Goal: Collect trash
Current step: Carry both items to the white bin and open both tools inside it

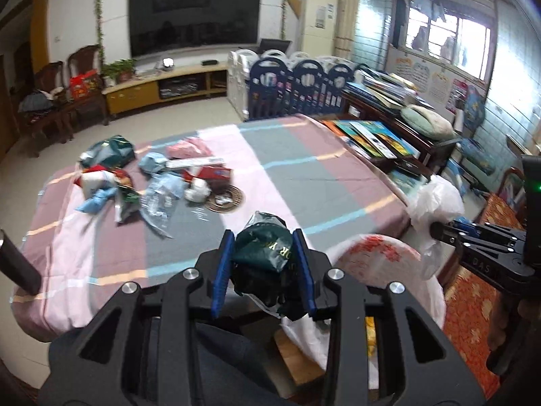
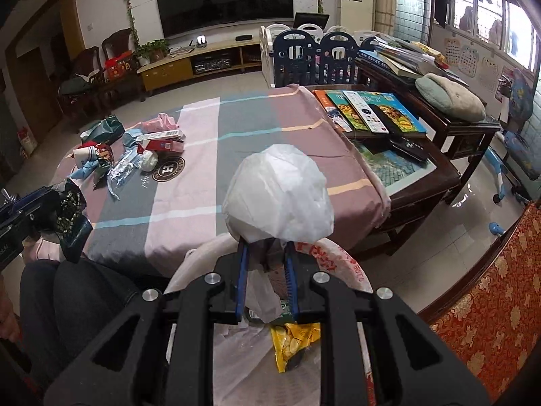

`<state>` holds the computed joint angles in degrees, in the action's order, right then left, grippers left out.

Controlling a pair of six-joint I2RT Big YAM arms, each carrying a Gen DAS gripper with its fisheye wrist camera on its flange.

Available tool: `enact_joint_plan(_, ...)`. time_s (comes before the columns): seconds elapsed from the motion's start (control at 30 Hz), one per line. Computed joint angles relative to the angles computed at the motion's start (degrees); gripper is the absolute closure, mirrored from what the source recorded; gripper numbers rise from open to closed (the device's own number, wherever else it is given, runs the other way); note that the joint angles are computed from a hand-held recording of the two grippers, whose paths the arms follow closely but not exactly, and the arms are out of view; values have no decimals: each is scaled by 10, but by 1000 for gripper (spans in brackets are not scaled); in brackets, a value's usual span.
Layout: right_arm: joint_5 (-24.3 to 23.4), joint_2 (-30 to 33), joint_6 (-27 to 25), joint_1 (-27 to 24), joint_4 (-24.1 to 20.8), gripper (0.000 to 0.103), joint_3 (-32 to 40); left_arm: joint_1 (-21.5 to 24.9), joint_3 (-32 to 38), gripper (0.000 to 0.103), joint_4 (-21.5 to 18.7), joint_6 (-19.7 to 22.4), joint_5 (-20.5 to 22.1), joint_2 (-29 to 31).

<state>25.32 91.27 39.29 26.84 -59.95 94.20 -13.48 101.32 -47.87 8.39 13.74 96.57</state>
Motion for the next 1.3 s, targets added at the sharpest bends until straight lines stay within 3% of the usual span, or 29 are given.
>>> enact_joint_plan(0.3,-30,-41,21,-11,3,82,-63,-58,-16,67,-32,55,11,6)
enact_joint_plan(0.7,-67,-55,30,-24,10,82,-96,-87,-8,66,-75,81,19,30)
enact_joint_plan(0.8,-75,-54,38,-27,5,79,-95,-91,-9,60,-82,91,30,30)
enact_joint_plan(0.93,-82,-60,49,-31,10,75,-102,-96,-26,45,-61,99,32,17)
enact_joint_plan(1.0,-79,-63,53,-32,12,66,-103,-97,-29,41,-57,101,35,14)
enact_joint_plan(1.3,-75,-71,69,-36,19,60,-106,-96,-29,32,-53,97,34,12)
